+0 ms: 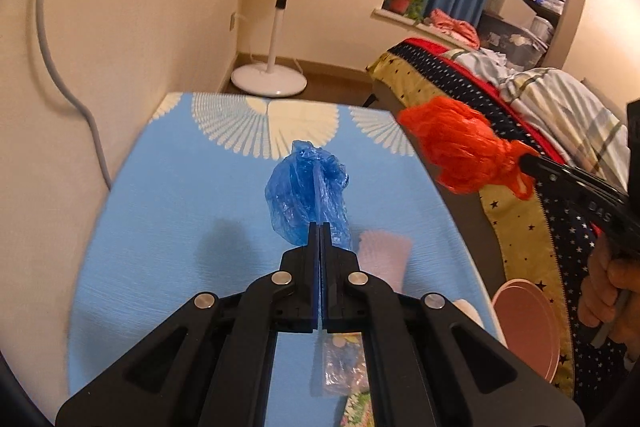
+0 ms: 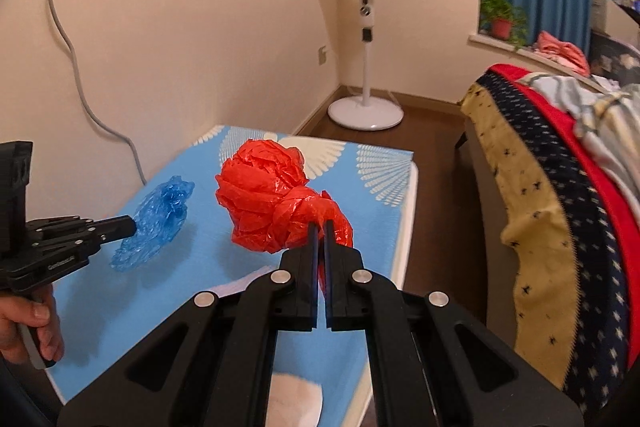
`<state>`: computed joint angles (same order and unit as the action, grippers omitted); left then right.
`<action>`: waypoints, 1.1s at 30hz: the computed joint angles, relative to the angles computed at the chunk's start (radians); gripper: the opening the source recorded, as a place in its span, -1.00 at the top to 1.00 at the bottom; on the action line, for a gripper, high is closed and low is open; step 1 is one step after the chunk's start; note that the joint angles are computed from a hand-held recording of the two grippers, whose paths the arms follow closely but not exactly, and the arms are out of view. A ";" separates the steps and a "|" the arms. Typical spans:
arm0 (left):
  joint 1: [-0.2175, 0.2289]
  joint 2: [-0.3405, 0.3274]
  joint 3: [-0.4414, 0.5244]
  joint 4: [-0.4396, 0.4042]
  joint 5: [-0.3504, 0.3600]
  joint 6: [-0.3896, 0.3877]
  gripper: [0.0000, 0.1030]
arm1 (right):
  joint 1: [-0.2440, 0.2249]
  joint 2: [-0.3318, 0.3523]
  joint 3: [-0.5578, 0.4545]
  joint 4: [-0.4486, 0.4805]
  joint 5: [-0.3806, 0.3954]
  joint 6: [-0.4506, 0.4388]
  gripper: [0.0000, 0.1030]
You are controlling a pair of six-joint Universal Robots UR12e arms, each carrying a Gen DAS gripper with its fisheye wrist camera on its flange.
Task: Collect trash
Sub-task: 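Carry the blue bag and red bag in both grippers over the pink bin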
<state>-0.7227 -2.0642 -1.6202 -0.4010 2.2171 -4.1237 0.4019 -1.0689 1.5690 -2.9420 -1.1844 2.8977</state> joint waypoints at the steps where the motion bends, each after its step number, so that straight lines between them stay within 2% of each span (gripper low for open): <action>1: -0.005 0.003 0.001 -0.005 0.009 0.001 1.00 | -0.004 -0.014 0.017 -0.012 -0.002 0.006 0.96; 5: -0.023 0.012 0.001 -0.026 0.039 -0.002 1.00 | -0.027 -0.072 0.092 -0.057 0.003 0.045 0.96; 11: -0.055 0.019 0.011 -0.066 0.073 -0.056 1.00 | -0.062 -0.142 0.183 -0.109 0.009 0.112 0.95; 20: -0.108 0.002 0.053 -0.120 0.132 -0.111 1.00 | -0.086 -0.238 0.320 -0.216 -0.026 0.143 0.95; 27: -0.145 -0.014 0.082 -0.157 0.171 -0.145 1.00 | -0.102 -0.287 0.407 -0.272 -0.034 0.164 0.95; 33: -0.177 -0.042 0.122 -0.190 0.215 -0.144 1.00 | -0.112 -0.312 0.463 -0.320 -0.057 0.197 0.96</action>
